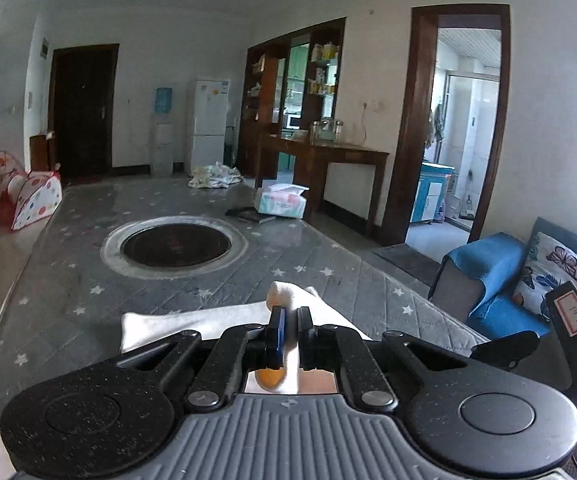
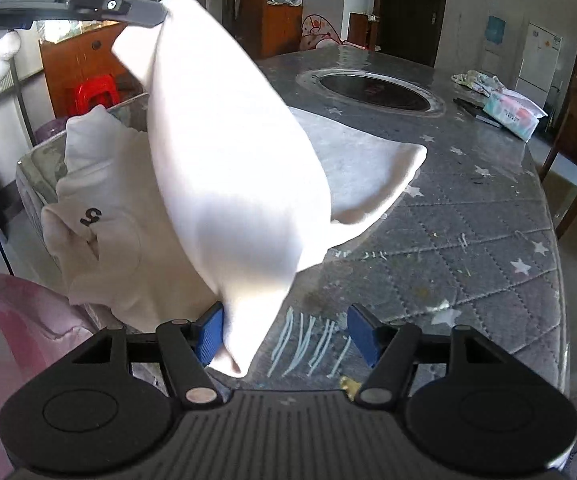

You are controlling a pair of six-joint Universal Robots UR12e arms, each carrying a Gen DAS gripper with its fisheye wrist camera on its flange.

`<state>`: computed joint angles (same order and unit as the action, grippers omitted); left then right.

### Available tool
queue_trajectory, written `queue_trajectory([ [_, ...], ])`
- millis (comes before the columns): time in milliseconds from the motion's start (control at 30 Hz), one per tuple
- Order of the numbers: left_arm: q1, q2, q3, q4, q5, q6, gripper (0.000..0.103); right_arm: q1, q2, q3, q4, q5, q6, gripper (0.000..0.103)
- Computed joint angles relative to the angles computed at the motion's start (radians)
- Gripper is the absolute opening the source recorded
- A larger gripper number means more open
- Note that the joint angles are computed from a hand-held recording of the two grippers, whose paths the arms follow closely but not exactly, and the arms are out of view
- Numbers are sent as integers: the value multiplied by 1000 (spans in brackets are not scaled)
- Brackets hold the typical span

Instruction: Fold clothes

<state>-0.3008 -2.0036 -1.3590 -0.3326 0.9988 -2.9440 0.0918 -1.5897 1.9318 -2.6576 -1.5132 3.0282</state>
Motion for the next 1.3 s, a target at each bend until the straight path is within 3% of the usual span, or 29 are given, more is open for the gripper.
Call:
queue_trajectory([
  [200, -3, 9, -4, -182, 146, 27, 10, -38, -23, 3, 16, 111, 4, 66],
  [333, -3, 12, -15, -219, 220, 25, 10, -47, -12, -12, -17, 139, -1, 54],
  [433, -4, 13, -23, -203, 202, 25, 10, -50, 6, -28, -41, 159, -1, 47],
  [600, -12, 4, -21, -214, 129, 77, 17, -60, 29, -47, -62, 261, 14, 45],
  [767, -21, -9, -15, -290, 137, 89, 17, -38, 61, -70, -87, 219, -8, 35],
  [867, -18, -6, -22, -304, 154, 77, 17, -32, 86, -81, -72, 201, -13, 34],
  [967, -3, 0, -34, -291, 138, 37, 17, -27, 101, -88, -37, 170, -20, 33],
  [1100, 21, 12, -61, -202, 148, -55, 19, -21, 94, -77, -66, 172, -45, 33],
  [1200, 38, 5, -54, -163, 212, -167, 23, -18, 94, -77, -60, 184, -65, 33],
  [1300, 48, -7, -34, -159, 347, -267, 26, -12, 102, -81, -41, 166, -74, 34],
])
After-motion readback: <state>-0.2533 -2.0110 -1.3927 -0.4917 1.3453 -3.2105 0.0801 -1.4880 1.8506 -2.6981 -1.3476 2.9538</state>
